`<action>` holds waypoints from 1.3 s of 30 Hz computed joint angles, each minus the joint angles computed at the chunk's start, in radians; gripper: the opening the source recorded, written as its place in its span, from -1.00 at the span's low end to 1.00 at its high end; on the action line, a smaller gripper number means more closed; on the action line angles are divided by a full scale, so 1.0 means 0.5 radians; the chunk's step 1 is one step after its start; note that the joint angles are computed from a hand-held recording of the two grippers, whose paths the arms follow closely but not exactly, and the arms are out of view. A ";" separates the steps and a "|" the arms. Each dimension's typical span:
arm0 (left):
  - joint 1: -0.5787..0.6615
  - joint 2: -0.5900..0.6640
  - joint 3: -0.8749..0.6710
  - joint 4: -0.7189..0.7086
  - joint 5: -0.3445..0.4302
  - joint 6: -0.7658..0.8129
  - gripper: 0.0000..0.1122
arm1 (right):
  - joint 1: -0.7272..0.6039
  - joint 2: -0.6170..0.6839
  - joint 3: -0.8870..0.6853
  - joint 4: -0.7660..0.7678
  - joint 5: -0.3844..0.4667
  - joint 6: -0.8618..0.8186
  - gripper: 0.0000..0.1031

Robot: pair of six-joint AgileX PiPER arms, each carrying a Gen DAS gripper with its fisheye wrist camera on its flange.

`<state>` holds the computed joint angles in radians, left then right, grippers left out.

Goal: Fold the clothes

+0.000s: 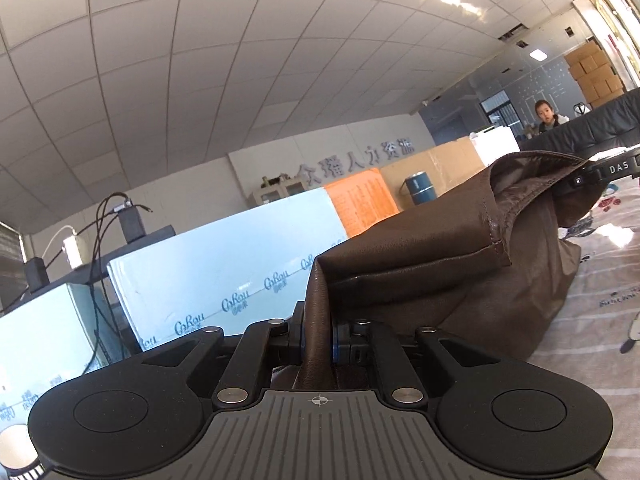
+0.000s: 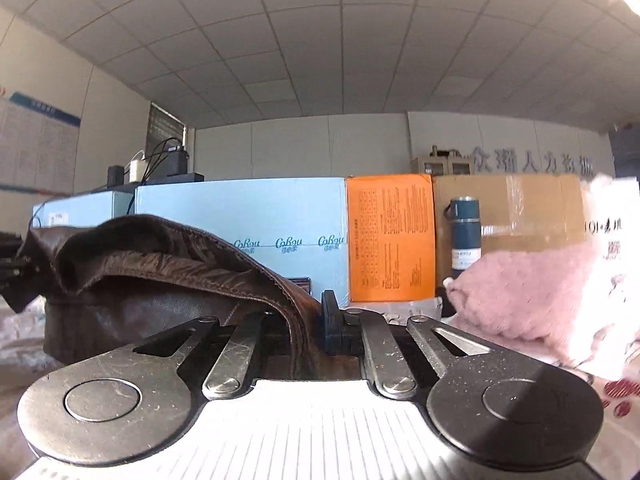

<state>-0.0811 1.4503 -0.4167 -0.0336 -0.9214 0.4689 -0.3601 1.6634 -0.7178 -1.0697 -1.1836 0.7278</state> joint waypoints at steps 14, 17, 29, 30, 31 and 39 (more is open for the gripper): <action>0.323 0.695 -1.363 1.198 1.283 -1.442 -0.77 | 0.557 0.283 -0.866 -0.202 1.173 0.923 -0.80; 0.301 0.828 -1.508 1.116 1.340 -1.371 -0.68 | 0.596 0.370 -1.005 -0.370 1.294 1.135 -0.79; 0.774 0.757 -1.458 1.751 0.844 -2.762 0.80 | 0.566 0.496 -1.111 -0.284 1.415 1.318 0.45; 0.829 0.746 -1.437 1.790 0.799 -2.861 0.80 | 0.558 0.499 -1.111 -0.275 1.420 1.341 0.46; 0.874 0.748 -1.438 1.864 0.786 -2.993 0.80 | 0.554 0.507 -1.125 -0.308 1.439 1.406 0.46; 0.816 0.821 -1.590 2.797 1.186 -4.017 0.80 | 0.523 0.588 -1.265 -0.812 1.548 2.125 0.46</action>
<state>0.3268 1.8609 -1.2115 1.3650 -0.3284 -1.5397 -0.0985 1.9576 -1.3502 -1.4755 -0.4096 1.7905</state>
